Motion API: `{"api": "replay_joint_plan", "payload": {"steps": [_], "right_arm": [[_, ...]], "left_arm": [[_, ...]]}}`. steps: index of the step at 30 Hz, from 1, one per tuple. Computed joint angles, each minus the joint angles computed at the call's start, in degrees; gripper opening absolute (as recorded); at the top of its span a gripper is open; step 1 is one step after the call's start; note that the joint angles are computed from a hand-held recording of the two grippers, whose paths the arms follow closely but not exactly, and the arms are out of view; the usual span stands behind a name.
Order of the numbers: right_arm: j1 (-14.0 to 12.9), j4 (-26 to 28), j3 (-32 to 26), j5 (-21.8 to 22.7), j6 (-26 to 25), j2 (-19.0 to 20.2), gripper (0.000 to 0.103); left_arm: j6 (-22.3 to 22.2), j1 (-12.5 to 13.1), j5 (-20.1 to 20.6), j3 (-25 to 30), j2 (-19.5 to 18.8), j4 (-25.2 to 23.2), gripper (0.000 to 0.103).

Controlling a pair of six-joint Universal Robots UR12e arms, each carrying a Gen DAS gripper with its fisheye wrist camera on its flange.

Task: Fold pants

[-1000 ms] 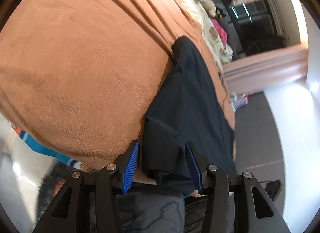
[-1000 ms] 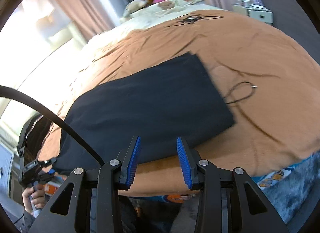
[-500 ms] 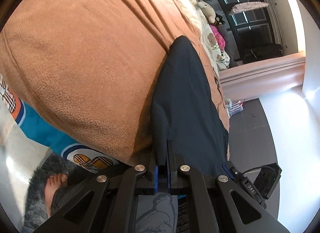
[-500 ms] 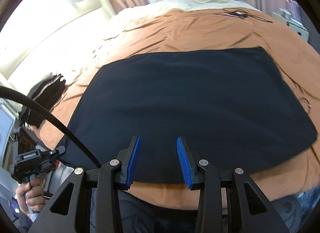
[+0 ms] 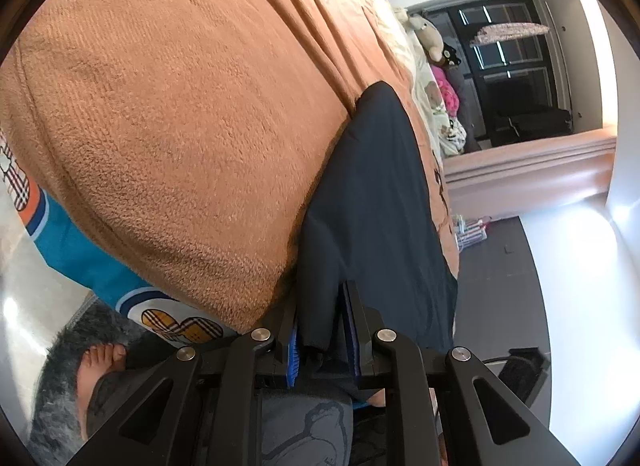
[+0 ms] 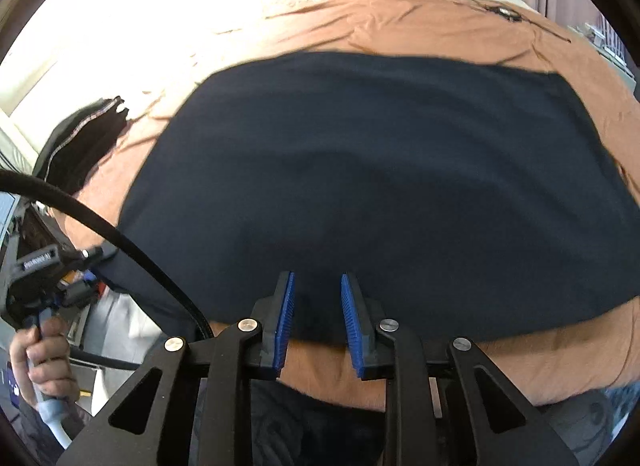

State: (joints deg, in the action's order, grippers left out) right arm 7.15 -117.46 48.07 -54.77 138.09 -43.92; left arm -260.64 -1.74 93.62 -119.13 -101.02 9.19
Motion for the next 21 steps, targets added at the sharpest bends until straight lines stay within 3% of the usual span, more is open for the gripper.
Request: {"api": "replay_joint_plan", "payload": {"steps": [13, 17, 21], "right_arm": [[3.83, 2.09, -10.9, -3.75, 3.75, 6.12, 0.022], [4.86, 6.55, -19.22, -4.55, 5.23, 10.43, 0.022], [5.1, 13.58, -32.11, -4.49, 5.69, 16.92, 0.022]], "left_arm": [[-4.84, -1.92, 6.71, 2.37, 0.41, -7.67, 0.016], [-5.6, -2.12, 7.62, 2.83, 0.56, -9.38, 0.016], [-6.39, -2.34, 8.5, 3.26, 0.59, -10.68, 0.017]]}}
